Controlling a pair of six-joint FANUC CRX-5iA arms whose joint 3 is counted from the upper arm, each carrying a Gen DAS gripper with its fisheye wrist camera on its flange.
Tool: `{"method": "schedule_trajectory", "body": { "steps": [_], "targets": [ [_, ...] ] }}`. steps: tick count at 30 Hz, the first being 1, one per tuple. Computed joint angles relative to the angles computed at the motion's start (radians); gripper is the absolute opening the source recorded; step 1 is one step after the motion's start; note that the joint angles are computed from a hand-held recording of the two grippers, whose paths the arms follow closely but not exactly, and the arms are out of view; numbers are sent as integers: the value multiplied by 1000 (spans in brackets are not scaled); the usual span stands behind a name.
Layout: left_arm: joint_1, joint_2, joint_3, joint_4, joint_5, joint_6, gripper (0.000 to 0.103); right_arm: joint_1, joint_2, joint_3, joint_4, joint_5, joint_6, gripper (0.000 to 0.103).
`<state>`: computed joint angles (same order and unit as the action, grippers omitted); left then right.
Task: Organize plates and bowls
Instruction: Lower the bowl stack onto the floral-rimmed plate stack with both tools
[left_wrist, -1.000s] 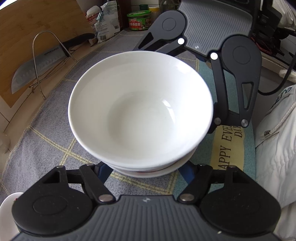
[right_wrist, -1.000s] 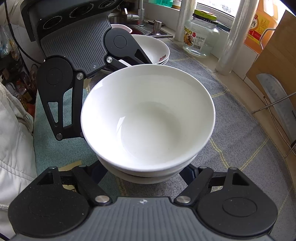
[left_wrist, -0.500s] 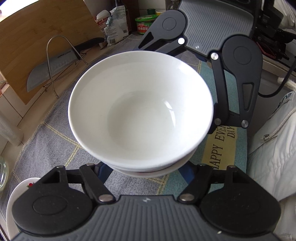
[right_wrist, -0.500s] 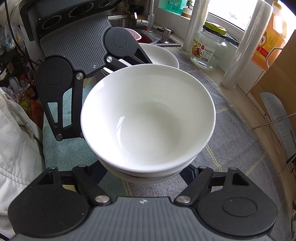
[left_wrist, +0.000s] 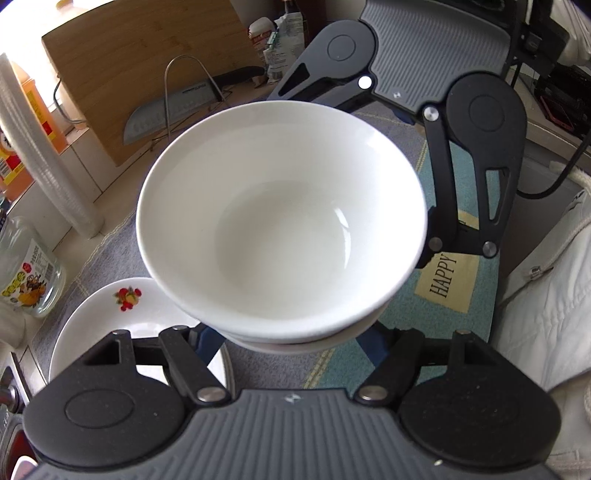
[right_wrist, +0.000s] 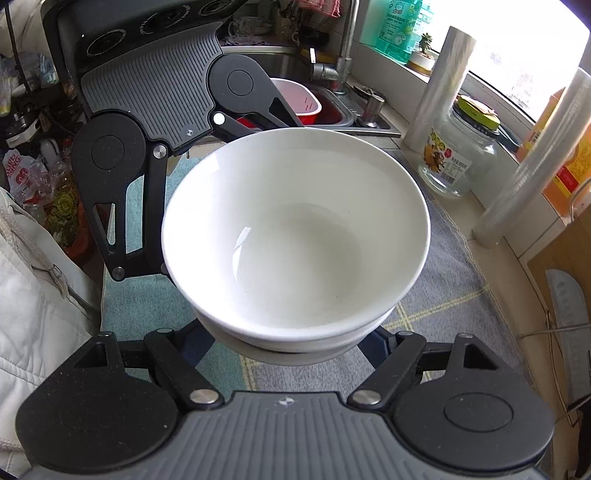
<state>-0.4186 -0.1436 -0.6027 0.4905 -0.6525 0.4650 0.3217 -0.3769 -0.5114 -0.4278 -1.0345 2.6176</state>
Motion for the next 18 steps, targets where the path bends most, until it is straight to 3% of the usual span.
{"method": "schedule_trajectory", "body": {
  "steps": [9, 18],
  "targets": [
    [89, -87, -43, -21, -16, 5, 75, 87, 79, 65, -6, 31, 5, 85],
    [189, -111, -73, 4, -27, -71, 75, 154, 168, 117, -3, 86, 7, 85]
  ]
}}
